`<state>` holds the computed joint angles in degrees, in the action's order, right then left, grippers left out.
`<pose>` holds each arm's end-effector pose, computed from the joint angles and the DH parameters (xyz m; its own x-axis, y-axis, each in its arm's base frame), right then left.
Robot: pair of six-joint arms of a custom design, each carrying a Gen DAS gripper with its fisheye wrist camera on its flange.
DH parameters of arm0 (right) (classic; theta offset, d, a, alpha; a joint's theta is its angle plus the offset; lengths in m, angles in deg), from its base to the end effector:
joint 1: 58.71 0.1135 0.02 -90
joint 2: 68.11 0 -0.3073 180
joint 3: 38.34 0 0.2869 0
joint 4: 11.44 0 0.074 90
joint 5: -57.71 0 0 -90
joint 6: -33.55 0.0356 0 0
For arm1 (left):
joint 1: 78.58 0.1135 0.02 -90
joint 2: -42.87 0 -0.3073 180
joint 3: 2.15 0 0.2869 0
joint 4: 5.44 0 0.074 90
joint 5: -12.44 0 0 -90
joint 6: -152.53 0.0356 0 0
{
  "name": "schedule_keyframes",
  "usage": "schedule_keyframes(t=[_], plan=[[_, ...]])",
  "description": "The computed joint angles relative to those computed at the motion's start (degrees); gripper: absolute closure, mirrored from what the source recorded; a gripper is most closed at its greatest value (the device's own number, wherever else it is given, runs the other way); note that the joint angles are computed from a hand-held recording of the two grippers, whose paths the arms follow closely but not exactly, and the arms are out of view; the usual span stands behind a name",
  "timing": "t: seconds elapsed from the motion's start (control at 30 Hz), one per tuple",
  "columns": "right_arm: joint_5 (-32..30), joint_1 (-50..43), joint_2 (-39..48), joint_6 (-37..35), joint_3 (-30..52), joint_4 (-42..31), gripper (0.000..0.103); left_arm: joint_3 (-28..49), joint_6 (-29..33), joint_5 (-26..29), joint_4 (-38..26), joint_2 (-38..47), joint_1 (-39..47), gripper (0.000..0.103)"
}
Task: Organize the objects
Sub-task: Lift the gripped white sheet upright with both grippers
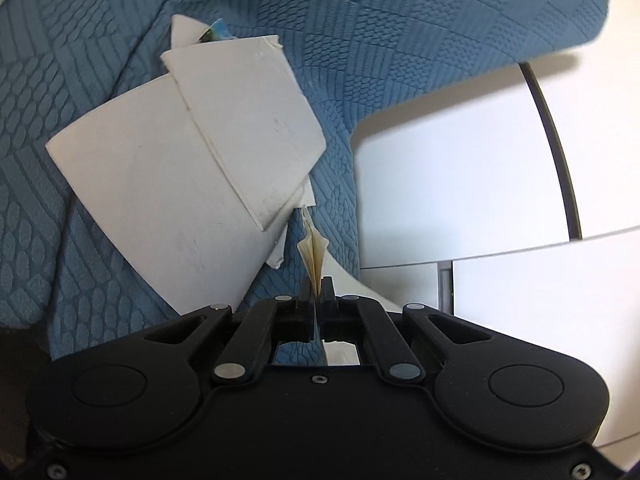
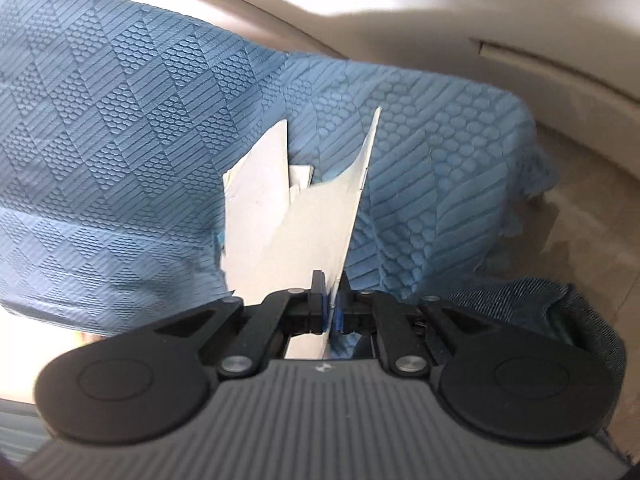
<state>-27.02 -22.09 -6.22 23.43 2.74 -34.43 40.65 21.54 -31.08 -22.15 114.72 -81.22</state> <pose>0.1804 0.1300 0.2069 -0.6300 0.7532 -0.1894 0.4519 0.5538 0.6994 0.2424 -0.0370 0.1956 -0.8925 -0.4110 -0.1859 -0.0640 0.5233 -0.8498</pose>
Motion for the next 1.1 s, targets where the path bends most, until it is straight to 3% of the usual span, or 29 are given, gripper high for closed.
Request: schedule_keyframes(t=[0.4,0.6,0.87,1.1], plan=[[6.24,5.57,-1.19,-4.92,8.46,-5.16,0.096,5.58,9.7,2.77,-19.16,-13.9,7.08,0.101],[7.74,10.59,2.44,-7.88,15.23,-5.85,0.096,10.37,17.61,9.65,-29.68,-16.37,18.48,0.1],[8.51,16.2,9.51,-10.36,24.25,-2.42,0.096,21.47,40.03,21.42,-51.2,-12.25,38.13,0.099],[5.28,18.07,18.65,-15.38,34.82,-0.62,0.095,33.4,68.73,26.24,-76.61,-2.33,53.46,0.098]])
